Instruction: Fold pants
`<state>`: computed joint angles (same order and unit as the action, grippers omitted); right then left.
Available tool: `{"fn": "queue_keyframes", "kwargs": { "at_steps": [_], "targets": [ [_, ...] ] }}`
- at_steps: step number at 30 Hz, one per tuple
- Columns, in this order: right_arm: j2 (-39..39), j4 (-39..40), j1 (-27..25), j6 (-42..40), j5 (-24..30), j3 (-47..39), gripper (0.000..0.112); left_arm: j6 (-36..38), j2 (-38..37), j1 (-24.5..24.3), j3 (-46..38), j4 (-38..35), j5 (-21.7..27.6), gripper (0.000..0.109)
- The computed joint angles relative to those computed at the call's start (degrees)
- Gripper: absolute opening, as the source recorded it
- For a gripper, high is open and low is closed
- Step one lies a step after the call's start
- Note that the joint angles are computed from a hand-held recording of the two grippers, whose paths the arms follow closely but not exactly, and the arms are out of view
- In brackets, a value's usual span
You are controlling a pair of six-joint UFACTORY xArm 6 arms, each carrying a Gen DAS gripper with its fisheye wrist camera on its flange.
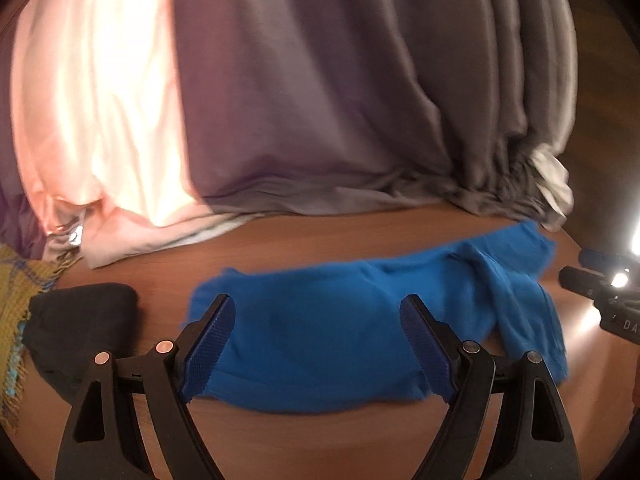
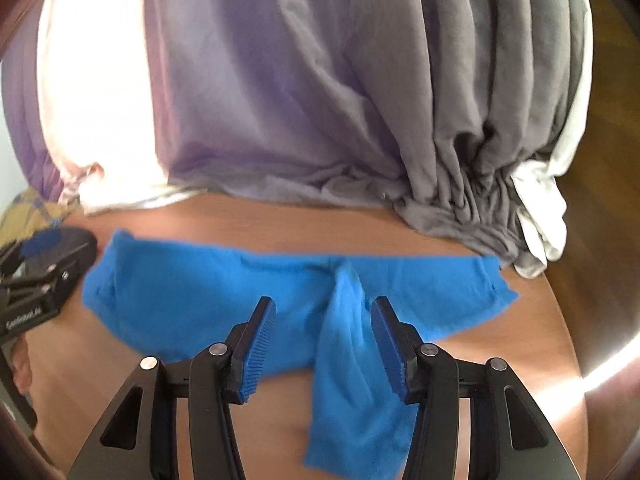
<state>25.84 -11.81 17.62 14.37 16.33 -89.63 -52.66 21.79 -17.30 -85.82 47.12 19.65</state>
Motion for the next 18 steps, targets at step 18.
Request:
{"fn": "queue_keyframes", "kwargs": {
  "at_steps": [18],
  "targets": [
    [-8.85,19.2,0.5,-17.98,-3.22,20.95,0.05,7.02,0.1,-5.81,6.74,-9.57,-1.51,0.084]
  ]
}}
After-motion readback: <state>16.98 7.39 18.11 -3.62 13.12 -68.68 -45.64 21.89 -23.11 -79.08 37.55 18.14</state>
